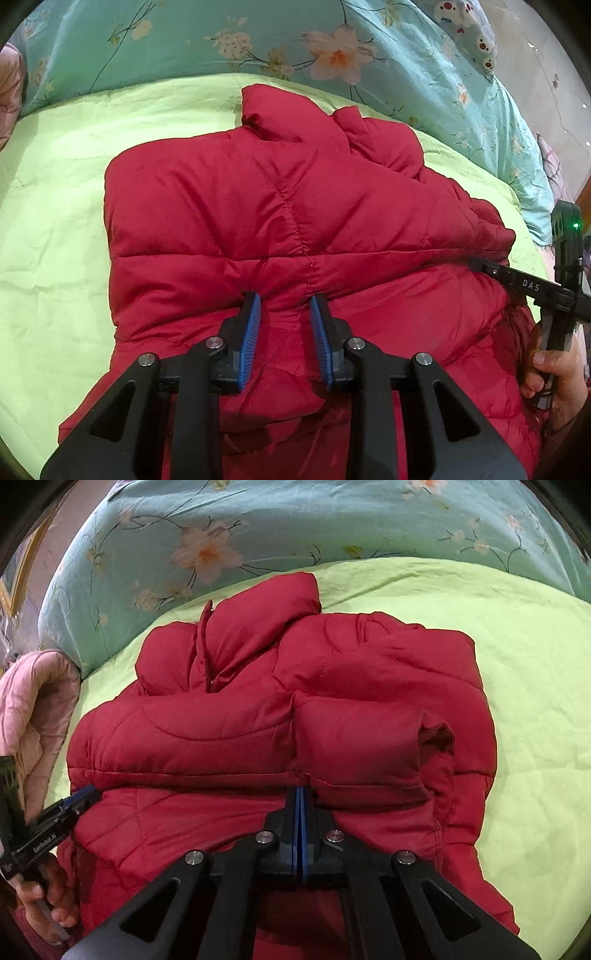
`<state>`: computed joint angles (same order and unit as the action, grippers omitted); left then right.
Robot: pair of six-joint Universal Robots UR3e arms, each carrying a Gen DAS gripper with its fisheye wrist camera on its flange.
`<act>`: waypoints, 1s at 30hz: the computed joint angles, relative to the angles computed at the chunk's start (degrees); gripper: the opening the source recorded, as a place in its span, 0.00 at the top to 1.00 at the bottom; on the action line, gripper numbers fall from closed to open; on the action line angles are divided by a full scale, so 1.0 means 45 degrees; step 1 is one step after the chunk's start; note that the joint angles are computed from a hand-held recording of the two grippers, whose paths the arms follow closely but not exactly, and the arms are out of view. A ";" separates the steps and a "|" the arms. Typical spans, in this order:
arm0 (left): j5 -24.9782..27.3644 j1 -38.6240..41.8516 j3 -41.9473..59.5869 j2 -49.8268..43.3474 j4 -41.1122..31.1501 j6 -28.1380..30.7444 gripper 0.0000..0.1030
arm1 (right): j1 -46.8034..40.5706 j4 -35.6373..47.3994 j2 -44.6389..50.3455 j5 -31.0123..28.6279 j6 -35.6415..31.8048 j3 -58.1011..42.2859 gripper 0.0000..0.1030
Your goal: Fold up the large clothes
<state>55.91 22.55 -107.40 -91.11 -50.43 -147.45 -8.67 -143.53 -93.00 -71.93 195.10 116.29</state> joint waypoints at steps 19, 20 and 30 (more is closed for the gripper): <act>0.0056 0.0028 0.0182 0.0095 -0.0376 0.0204 0.74 | -0.1019 0.1686 -0.1912 0.0004 0.0070 0.0768 0.98; -0.0060 0.0175 0.0311 0.0218 -0.0837 0.0393 0.74 | -0.1165 0.1851 -0.2183 0.0189 0.0072 0.0823 0.98; -0.0919 0.2870 -0.0474 0.4211 -0.5036 0.2718 0.54 | -0.2644 0.6036 -0.7082 0.1804 -0.0764 0.0891 0.65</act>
